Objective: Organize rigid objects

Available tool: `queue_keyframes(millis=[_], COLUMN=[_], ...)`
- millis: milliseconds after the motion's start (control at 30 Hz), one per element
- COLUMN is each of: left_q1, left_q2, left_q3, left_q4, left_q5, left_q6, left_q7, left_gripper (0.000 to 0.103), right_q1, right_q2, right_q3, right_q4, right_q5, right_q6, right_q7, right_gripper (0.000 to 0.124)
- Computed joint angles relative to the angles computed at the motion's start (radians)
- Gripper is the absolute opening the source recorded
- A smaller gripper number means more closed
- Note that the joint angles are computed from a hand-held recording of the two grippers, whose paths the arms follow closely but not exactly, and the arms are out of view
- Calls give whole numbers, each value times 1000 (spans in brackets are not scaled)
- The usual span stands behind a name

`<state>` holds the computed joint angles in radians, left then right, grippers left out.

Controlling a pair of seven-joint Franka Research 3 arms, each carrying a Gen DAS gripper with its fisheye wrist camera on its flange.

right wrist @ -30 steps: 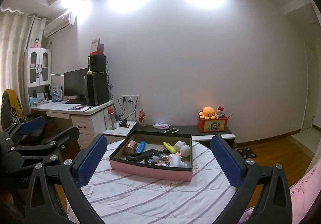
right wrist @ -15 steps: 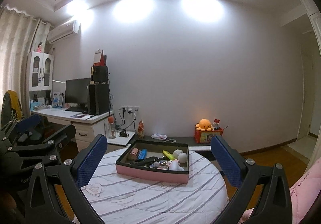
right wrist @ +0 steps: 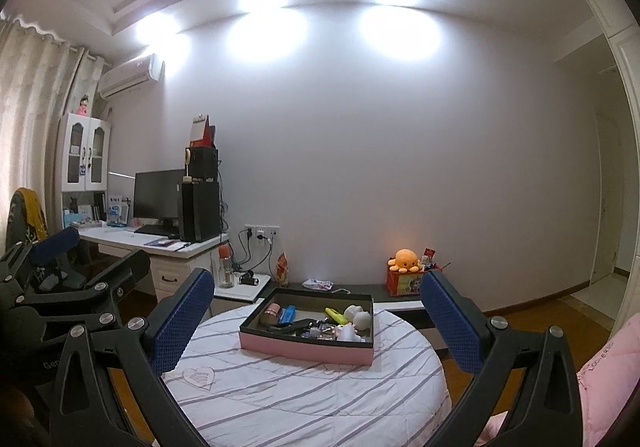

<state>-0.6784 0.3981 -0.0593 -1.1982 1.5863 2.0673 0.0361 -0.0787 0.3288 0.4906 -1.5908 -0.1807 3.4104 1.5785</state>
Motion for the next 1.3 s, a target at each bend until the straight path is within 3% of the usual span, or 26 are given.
queue_keyframes(millis=[233,533,733,933,1300], left_q1=[-8,0,-2,-3,13], left_q2=[-32,-35,-28,-17,-11], left_q3=[-21,-36,-35,-30,-27], left_q4=[-50,-59,-57,-45,-41], left_q5=[28,20,13,1,-42], left_q6=[-16,-13,-16,-17,13], left_q7=[-30,-29,-24,-6,-2], left_gripper=[103,103,103,103,103], right_q1=[-18,73,96,74,71], right_q2=[-50,-68,-70,-59,-47], right_q3=[-17,-142,-179,-161,-144], right_q4=[-80,-96,-101,-92,-80], right_q5=[-73,-135,-168,-208,-176], right_q6=[73,107,102,84,58], right_q7=[85,175,220,265,227], right_gripper=[103,103,103,103,103])
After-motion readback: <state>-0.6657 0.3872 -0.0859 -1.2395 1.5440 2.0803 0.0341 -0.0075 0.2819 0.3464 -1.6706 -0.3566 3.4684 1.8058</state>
